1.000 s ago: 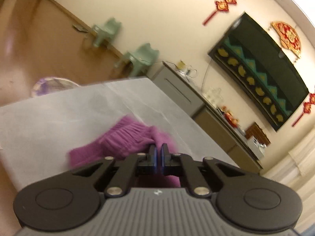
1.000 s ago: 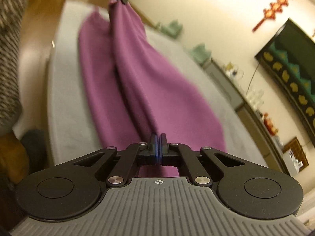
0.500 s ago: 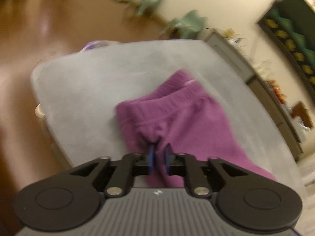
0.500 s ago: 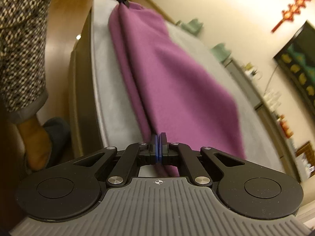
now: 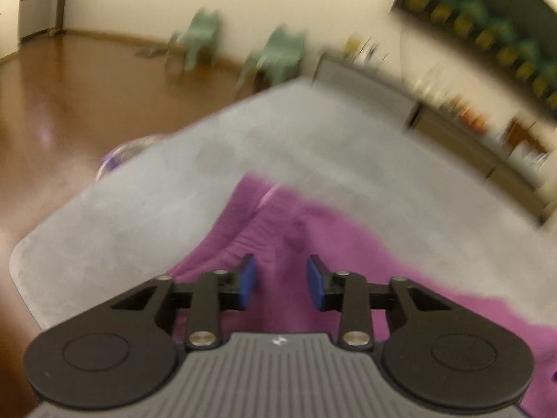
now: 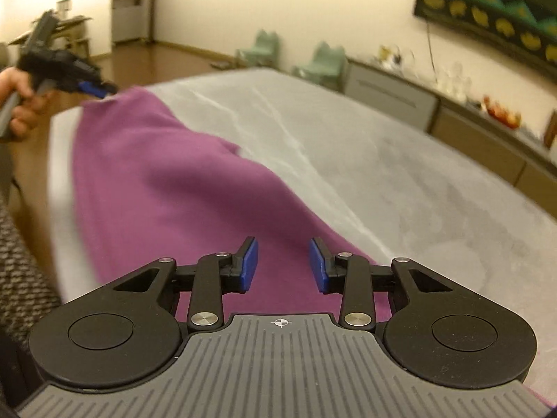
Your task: Fold clothes
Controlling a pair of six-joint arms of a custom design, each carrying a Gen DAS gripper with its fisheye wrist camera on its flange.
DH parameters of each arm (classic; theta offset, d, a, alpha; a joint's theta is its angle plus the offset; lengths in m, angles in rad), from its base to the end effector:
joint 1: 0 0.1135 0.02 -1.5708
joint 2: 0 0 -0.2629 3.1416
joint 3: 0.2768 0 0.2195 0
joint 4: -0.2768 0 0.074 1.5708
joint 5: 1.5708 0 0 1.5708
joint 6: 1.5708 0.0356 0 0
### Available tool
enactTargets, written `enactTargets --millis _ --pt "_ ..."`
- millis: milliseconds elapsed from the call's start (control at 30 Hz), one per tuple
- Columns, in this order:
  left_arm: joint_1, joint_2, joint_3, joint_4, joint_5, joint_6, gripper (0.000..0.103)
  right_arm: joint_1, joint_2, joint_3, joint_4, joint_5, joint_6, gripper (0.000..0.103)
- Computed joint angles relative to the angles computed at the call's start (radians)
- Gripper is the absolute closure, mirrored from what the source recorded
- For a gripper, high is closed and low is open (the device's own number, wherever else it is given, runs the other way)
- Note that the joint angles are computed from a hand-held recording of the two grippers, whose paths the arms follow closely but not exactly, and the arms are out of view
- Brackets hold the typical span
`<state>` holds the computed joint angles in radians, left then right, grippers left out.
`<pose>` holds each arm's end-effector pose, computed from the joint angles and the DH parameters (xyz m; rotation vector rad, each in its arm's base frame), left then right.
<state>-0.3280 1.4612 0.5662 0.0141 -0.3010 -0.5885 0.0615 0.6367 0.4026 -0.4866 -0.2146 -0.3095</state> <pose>0.2295 -0.0670 0.1643 -0.4406 2.3588 -0.0550 0.1090 0.0143 0.2074 -0.5278 2.2121 0.1156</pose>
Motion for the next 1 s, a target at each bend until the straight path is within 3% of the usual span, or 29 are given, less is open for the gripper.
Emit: enactTargets --millis 67,100,233,333,400,433,533,633,733,767,800,833,900,1000 --pt "0.031 0.024 -0.011 0.006 -0.015 0.008 0.089 -0.027 0.159 -0.026 0.111 0.040 0.034 0.063" --pt "0.019 0.029 -0.002 -0.013 -0.042 -0.003 0.089 -0.065 0.197 -0.011 0.103 0.016 0.018 0.060" --pt "-0.109 0.036 0.063 -0.142 -0.237 -0.074 0.085 -0.224 0.283 0.097 -0.019 -0.136 -0.084 0.059" --pt "-0.237 -0.027 0.052 -0.120 -0.379 -0.071 0.080 -0.268 0.313 0.198 -0.082 -0.288 -0.089 0.050" --pt "-0.288 -0.050 0.020 -0.035 -0.282 -0.014 0.079 -0.270 0.349 0.258 -0.082 -0.374 -0.056 0.040" --pt "-0.308 -0.054 0.006 0.007 -0.213 0.014 0.079 -0.229 0.389 0.279 -0.024 -0.378 0.001 0.034" --pt "-0.360 -0.024 -0.014 0.094 -0.037 0.079 0.078 -0.066 0.612 0.385 0.111 -0.325 0.117 0.034" --pt "-0.387 0.078 0.005 0.051 -0.012 0.098 0.078 0.062 0.930 0.598 0.102 -0.349 0.196 0.034" --pt "-0.360 0.072 -0.059 0.124 0.022 0.152 0.080 0.148 1.179 0.818 0.025 -0.361 0.228 0.034" --pt "-0.347 0.069 -0.071 0.140 0.031 0.159 0.081 0.173 1.239 0.877 0.011 -0.351 0.232 0.035" --pt "-0.335 0.066 -0.082 0.155 0.041 0.166 0.081 0.196 1.300 0.942 -0.010 -0.342 0.234 0.060" --pt "-0.323 0.063 -0.094 0.171 0.051 0.173 0.082 0.221 1.336 0.982 -0.021 -0.327 0.226 0.094" --pt "-0.293 0.077 -0.085 0.176 0.039 0.180 0.082 0.261 1.374 1.039 -0.006 -0.258 0.187 0.095" --pt "-0.257 0.074 -0.074 0.162 0.038 0.192 0.082 0.334 1.333 0.993 0.103 -0.073 0.185 0.095"
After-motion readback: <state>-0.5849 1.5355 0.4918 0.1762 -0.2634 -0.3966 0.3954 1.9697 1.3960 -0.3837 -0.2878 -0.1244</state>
